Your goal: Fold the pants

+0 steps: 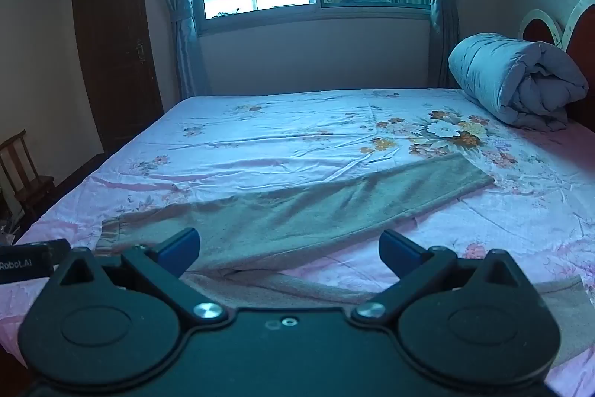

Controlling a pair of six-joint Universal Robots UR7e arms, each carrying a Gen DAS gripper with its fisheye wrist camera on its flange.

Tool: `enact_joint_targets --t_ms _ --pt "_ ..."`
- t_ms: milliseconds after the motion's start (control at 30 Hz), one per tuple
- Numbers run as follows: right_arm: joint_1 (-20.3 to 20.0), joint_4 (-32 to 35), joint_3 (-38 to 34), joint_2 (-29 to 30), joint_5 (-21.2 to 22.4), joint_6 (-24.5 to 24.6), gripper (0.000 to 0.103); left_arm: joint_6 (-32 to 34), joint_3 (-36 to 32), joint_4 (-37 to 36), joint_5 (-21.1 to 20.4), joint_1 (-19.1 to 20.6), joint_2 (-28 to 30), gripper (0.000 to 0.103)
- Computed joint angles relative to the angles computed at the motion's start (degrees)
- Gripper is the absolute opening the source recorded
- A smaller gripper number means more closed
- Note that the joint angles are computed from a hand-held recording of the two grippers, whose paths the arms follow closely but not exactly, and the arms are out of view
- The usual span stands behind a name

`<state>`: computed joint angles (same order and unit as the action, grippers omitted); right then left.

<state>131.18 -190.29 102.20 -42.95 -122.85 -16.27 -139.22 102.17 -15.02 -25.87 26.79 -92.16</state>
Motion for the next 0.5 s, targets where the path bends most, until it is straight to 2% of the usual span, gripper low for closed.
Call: enact_joint_targets --t_ms 33,167,500 --pt "0.15 1.76 -0.27 -0.21 -0.80 1.35 0.097 0.14 -0.20 0.05 0.34 0.20 0.14 0.103" --pt "0.02 2.02 -0.56 -0.11 -1.08 1.53 0.097 -3.09 1.08 1.59 0.88 -0.94 -0.15 0.103" --pt "-1.25 2.07 -1.18 -0.16 -1.09 0.49 0.097 -1.75 1.58 0.59 1.17 -0.36 -0.57 0.103"
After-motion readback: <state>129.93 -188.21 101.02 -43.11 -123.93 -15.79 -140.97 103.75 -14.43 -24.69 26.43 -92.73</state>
